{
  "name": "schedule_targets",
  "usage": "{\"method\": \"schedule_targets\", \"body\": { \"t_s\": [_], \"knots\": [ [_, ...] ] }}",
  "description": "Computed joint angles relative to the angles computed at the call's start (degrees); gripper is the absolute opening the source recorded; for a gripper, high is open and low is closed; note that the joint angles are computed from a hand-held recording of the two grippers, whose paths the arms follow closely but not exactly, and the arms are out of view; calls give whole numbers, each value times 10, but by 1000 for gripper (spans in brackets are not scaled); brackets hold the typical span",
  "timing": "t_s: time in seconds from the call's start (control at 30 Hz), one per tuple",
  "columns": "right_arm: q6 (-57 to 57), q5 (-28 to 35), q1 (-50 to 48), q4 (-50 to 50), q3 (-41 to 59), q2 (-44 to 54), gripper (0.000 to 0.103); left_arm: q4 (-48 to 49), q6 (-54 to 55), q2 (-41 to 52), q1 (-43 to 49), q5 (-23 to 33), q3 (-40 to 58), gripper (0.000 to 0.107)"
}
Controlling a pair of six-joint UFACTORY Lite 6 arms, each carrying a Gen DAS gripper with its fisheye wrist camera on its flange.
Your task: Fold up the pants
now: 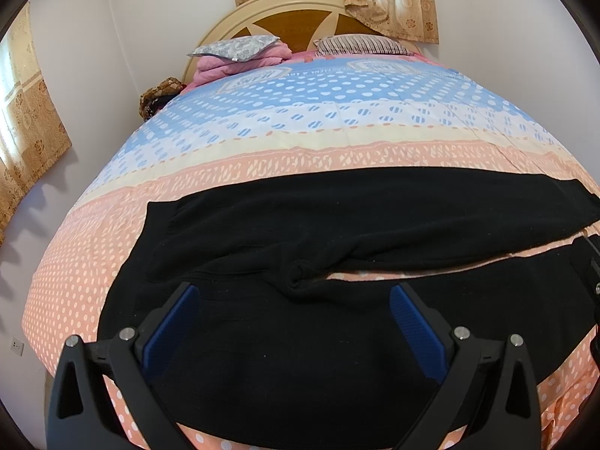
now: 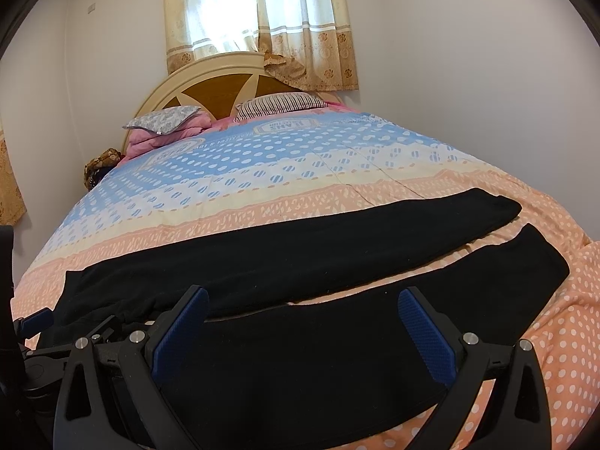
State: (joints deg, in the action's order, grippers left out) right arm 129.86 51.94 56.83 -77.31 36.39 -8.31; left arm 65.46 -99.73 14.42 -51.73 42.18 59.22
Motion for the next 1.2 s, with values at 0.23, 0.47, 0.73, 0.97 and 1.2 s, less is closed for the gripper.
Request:
{"method": "schedule_targets", "body": {
  "t_s": [0.23, 0.47, 0.73, 0.97, 1.2],
  "knots": [
    [2, -6, -2, -2, 2, 7, 102, 2, 2, -2, 13, -10, -6, 103],
    [1, -15, -8, -7, 9, 19, 102, 9, 3, -4, 33, -27, -17, 103],
    [-2, -41, -29, -20, 36, 61, 102, 14, 3, 3, 66, -56, -26, 103],
    [-25, -86, -56, -56, 61, 91, 102, 45, 21, -37, 139, -115, -75, 103],
    [-55, -194, -133, -129, 85, 109, 102, -46, 245, -55, 417, -284, -64, 102]
  ]
}}
